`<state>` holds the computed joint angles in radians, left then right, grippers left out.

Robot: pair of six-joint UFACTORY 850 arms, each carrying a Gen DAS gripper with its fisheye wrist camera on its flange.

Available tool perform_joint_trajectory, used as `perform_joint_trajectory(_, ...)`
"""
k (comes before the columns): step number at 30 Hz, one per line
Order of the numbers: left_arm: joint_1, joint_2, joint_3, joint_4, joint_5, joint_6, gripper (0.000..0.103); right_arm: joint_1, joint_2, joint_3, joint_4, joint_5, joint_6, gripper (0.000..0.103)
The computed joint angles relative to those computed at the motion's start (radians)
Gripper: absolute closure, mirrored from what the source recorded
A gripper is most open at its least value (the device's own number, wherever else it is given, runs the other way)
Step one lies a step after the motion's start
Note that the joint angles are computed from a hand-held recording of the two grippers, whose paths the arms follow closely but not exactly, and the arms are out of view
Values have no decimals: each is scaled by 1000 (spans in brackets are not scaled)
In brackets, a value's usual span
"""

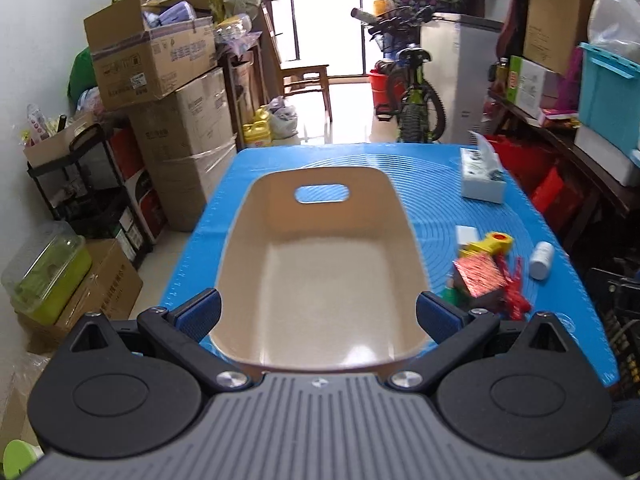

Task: Organize rigid objects
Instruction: 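Grasp the beige bin rim with the left tool while the right tool grasps the red floral box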

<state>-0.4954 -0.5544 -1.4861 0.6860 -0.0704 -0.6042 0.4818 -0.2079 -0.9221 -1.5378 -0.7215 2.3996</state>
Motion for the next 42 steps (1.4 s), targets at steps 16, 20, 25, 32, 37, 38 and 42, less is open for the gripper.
perform_joint_trajectory(16, 79, -308, -452, -556, -304, 602, 1, -139, -288, -294, 23, 174, -220, 3)
perform_joint_trajectory(20, 93, -384, -565, -593, -403, 621, 13, -151, -362, -381, 109, 195, -345, 3)
perform_joint_trajectory(25, 107, -439, -639, -638, -481, 648, 25, -162, -434, -465, 222, 205, -496, 3)
perform_joint_trajectory(32, 105, -528, -759, -655, -600, 664, 48, -170, -487, -521, 371, 201, -671, 9)
perform_joint_trajectory(37, 109, -551, -798, -669, -649, 671, 78, -173, -502, -536, 396, 192, -696, 18)
perform_joint_trajectory(38, 110, -550, -797, -667, -652, 668, 79, -174, -501, -535, 395, 194, -697, 20)
perform_joint_trajectory(42, 108, -546, -789, -648, -643, 645, 93, -175, -499, -534, 402, 202, -710, 32)
